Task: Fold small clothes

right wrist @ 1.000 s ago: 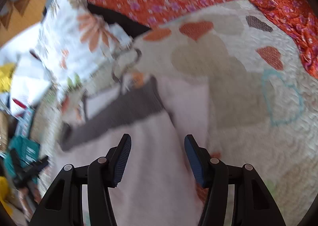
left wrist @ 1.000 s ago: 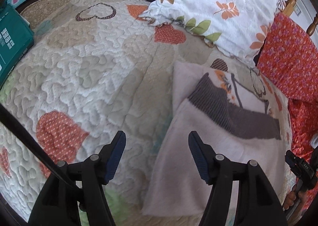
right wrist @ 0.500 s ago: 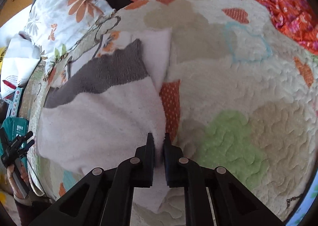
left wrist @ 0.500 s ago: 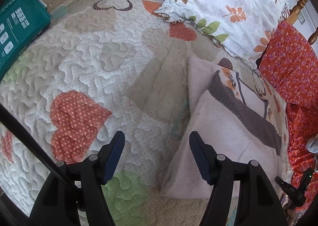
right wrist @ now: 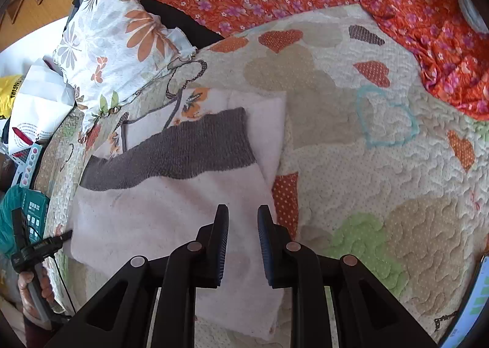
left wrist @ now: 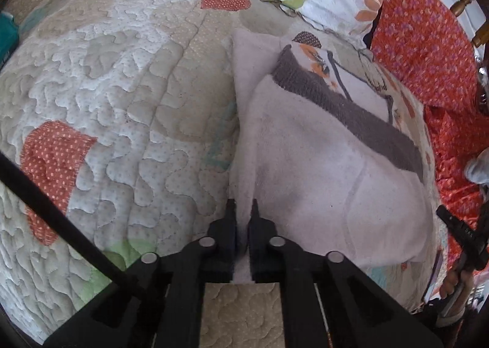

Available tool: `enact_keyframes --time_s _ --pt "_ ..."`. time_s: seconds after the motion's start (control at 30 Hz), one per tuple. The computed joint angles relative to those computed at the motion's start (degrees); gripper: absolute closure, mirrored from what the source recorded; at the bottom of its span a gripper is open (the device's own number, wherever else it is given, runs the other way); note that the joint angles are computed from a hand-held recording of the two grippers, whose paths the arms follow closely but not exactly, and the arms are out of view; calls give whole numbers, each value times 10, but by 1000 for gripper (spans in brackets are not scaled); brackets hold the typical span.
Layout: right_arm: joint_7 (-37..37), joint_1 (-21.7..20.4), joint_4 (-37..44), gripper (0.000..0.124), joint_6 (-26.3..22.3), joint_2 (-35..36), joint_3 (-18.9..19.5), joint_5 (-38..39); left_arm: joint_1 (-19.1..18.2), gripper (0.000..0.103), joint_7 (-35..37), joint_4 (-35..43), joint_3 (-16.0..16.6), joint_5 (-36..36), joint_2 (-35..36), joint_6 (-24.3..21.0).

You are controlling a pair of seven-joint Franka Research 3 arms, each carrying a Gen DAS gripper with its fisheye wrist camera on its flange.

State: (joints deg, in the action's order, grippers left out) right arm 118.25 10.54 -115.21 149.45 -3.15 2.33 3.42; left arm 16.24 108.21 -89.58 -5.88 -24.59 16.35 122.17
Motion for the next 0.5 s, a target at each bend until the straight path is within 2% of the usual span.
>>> enact_keyframes --time_s 0.13,0.2,0.27,0.33,0.4,0.47,0.5 --pt "25 0 15 103 -1 10 1 -30 -9 97 -43 -4 13 43 -7 46" --pt "25 0 17 103 2 13 0 -24 -34 98 -107 -28 35 145 -19 107" --pt "28 1 20 103 7 16 -2 -22 -39 97 -135 -38 40 197 -24 131" --pt "23 2 20 103 19 20 -3 -13 -18 96 -119 -38 27 153 -25 127" --pt "18 3 23 103 31 27 -3 -9 -4 83 -106 -38 19 110 -27 120" --pt "2 5 39 103 39 47 -4 6 2 61 -102 -45 16 84 -33 132" --pt "2 7 48 103 39 57 -5 7 -1 59 -107 -43 16 82 -32 137"
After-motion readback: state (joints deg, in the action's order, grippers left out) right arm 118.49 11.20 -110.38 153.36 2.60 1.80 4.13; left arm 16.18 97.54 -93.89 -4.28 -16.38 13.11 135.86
